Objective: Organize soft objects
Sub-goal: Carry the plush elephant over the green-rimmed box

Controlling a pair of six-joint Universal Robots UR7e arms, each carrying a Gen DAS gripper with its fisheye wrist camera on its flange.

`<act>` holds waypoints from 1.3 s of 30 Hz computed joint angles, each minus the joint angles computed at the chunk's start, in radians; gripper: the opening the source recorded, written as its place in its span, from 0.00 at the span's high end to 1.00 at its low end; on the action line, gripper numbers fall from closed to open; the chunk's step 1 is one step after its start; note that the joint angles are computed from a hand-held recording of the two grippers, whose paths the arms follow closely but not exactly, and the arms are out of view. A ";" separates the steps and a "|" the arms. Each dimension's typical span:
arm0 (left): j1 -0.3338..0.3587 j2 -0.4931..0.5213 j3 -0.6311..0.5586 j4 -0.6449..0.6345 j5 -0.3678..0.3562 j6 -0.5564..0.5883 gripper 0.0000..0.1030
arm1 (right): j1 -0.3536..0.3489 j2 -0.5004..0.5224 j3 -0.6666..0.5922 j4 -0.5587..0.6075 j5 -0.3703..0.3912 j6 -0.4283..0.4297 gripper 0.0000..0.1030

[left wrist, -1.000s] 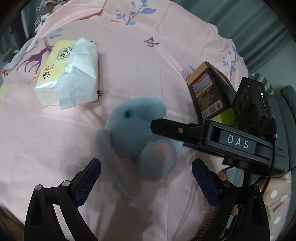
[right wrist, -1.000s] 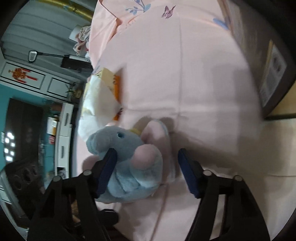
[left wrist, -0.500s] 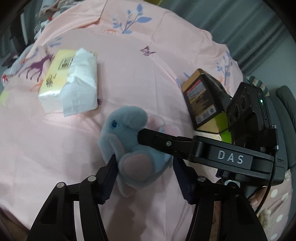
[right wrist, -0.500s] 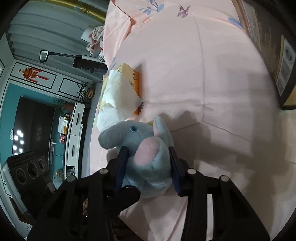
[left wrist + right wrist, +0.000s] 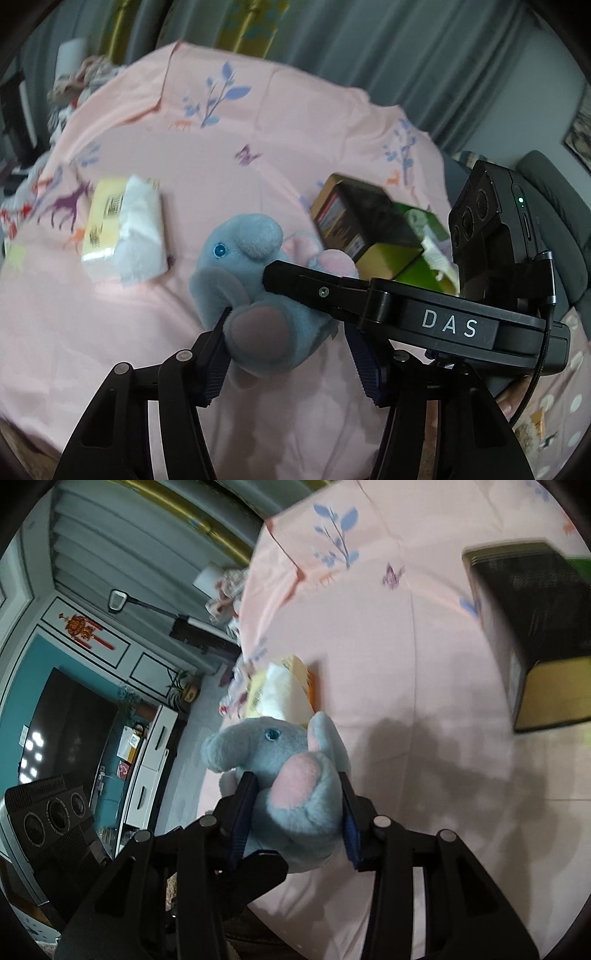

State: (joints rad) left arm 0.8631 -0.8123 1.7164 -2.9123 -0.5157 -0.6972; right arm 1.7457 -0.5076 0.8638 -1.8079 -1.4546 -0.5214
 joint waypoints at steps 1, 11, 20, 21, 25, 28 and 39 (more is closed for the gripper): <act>-0.007 0.003 -0.004 -0.017 0.007 0.023 0.42 | 0.001 -0.013 0.013 -0.019 0.011 -0.007 0.60; -0.055 0.035 -0.034 -0.134 0.051 0.184 0.42 | 0.009 -0.094 0.109 -0.163 0.068 -0.046 0.59; -0.086 0.077 -0.084 -0.212 0.067 0.323 0.42 | 0.001 -0.148 0.159 -0.239 0.116 -0.057 0.59; -0.088 0.082 -0.092 -0.216 0.065 0.337 0.42 | 0.000 -0.151 0.159 -0.245 0.120 -0.057 0.59; -0.095 0.101 -0.118 -0.250 0.050 0.400 0.42 | -0.004 -0.178 0.190 -0.291 0.135 -0.063 0.58; -0.098 0.115 -0.139 -0.269 0.047 0.443 0.42 | -0.008 -0.195 0.207 -0.320 0.149 -0.063 0.58; -0.097 0.192 -0.271 -0.292 -0.007 0.612 0.42 | -0.032 -0.237 0.240 -0.430 0.183 -0.033 0.58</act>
